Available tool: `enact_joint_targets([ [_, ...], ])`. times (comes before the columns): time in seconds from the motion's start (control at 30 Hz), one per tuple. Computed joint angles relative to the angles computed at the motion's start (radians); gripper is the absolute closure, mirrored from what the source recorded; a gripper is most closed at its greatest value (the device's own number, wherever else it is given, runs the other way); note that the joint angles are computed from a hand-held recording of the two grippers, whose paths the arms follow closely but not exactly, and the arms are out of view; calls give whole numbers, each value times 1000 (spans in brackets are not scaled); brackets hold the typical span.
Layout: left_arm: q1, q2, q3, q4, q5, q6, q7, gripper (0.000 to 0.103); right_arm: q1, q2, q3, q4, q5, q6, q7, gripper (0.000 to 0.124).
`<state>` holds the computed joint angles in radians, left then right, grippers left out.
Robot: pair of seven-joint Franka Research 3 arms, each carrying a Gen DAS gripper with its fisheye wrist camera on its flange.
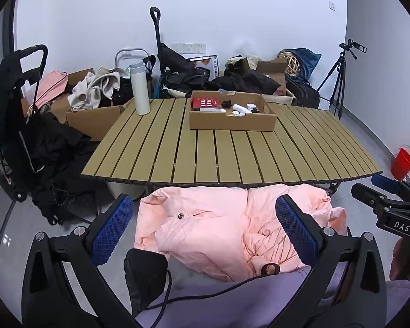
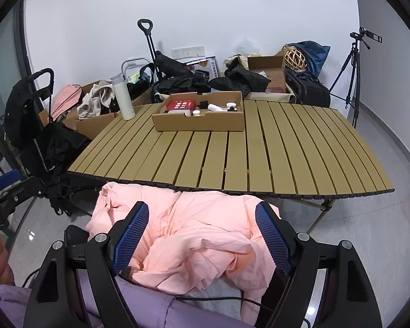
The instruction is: Organize objects
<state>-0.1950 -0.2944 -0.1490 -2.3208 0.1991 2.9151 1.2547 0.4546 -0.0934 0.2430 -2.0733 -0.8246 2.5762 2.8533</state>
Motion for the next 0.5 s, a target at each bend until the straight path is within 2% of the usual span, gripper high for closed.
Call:
enact_joint_targets([
  [0.5,7,0,-4,1,4,-3,-12,0,2,3,-3,4,6,6,2,40],
])
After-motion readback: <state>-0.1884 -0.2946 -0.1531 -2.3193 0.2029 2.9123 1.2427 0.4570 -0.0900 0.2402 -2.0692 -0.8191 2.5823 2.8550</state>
